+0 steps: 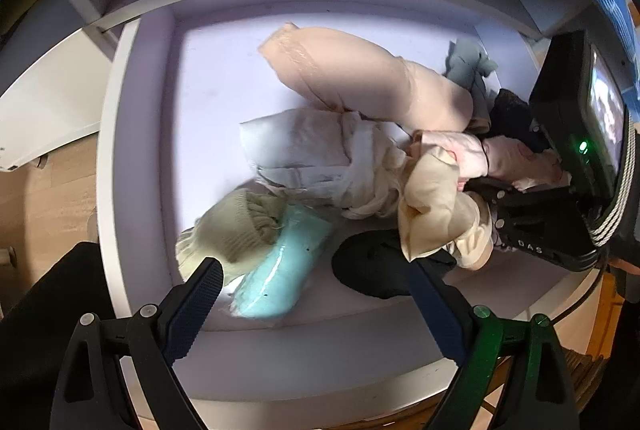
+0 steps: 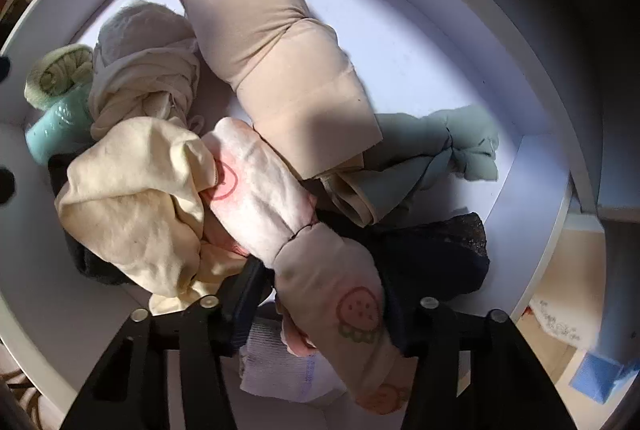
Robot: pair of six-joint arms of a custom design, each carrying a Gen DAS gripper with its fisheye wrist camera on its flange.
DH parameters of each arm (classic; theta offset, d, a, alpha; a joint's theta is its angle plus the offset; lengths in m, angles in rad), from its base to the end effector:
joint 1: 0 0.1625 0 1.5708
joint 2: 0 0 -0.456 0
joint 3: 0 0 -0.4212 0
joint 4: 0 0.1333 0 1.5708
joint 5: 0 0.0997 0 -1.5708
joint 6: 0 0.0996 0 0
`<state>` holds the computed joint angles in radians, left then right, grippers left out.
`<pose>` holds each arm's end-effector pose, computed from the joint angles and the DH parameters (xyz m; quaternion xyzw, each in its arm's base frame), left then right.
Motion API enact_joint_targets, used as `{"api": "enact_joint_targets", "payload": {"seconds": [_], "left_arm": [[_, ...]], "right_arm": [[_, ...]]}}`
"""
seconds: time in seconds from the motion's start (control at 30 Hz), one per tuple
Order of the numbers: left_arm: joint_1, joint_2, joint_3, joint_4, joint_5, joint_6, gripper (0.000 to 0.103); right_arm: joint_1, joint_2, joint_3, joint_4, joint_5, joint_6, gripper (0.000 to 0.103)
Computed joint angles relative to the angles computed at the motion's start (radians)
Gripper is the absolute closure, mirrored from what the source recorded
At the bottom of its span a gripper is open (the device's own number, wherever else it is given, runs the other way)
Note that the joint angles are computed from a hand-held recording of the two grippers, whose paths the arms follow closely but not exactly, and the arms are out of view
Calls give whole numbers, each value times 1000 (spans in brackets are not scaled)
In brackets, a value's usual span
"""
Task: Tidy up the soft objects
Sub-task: 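Grasp the pink strawberry-print sock bundle with the right gripper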
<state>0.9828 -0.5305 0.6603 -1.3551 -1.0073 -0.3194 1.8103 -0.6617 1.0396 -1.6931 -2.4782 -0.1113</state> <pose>-0.3309 -0.8326 0.2257 0.1741 0.9314 0.0284 0.3186 0.2507 -0.7954 0.2027 0.2106 -0.8681 -0.0865 0.4412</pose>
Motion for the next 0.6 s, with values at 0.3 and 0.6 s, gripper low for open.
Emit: {"api": "enact_joint_targets", "payload": {"seconds": [0.3, 0.6], "left_arm": [[-14, 40, -22, -9, -20, 48, 8], [-16, 100, -76, -21, -54, 75, 9]], "right_arm": [[-43, -80, -4, 24, 239, 251, 59], [-69, -191, 75, -33, 368, 502, 59]]}}
